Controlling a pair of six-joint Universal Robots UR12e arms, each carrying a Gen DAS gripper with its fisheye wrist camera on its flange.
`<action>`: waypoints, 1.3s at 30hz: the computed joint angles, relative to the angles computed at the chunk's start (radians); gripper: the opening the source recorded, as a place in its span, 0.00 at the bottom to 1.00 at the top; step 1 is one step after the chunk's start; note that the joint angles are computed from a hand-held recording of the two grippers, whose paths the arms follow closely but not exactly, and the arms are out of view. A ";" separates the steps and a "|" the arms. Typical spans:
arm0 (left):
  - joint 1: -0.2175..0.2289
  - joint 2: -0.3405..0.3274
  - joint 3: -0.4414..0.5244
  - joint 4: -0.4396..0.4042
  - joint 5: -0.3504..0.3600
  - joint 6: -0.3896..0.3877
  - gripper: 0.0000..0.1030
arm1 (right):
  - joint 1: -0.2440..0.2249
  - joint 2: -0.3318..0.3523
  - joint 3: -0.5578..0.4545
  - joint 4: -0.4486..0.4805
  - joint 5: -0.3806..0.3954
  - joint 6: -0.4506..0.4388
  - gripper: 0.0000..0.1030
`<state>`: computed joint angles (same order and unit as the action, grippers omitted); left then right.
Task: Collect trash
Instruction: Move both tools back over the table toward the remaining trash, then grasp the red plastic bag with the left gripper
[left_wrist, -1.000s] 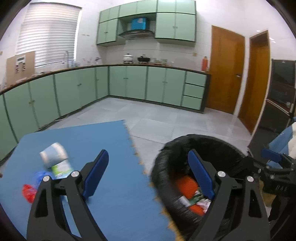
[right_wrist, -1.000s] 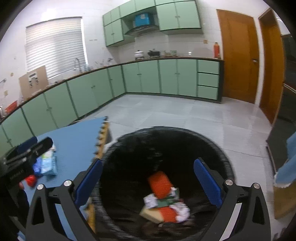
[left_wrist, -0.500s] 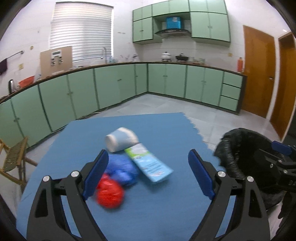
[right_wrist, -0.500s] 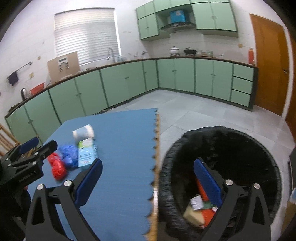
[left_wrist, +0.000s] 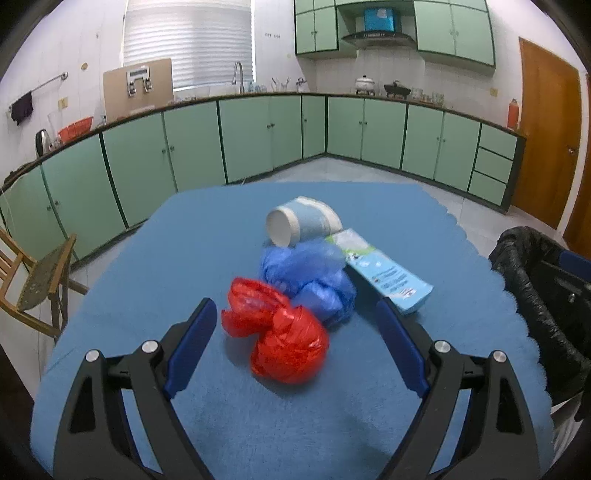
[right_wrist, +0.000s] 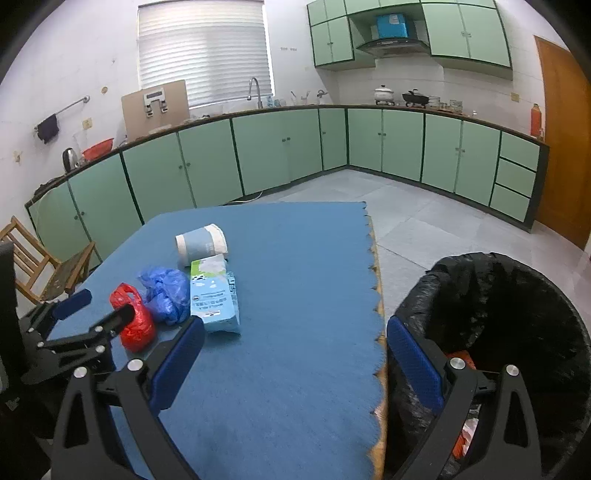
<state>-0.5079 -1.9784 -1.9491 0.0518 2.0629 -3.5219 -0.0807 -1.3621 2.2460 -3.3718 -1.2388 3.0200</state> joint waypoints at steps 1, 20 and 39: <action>0.004 -0.002 0.000 -0.006 -0.010 -0.004 0.83 | 0.003 0.004 -0.002 0.000 -0.002 -0.001 0.94; 0.068 0.002 -0.008 -0.111 -0.175 -0.121 0.41 | 0.043 0.059 -0.051 0.020 -0.012 -0.034 0.94; 0.090 0.044 -0.062 -0.077 -0.042 -0.102 0.40 | 0.132 0.136 -0.123 0.093 -0.066 -0.040 0.93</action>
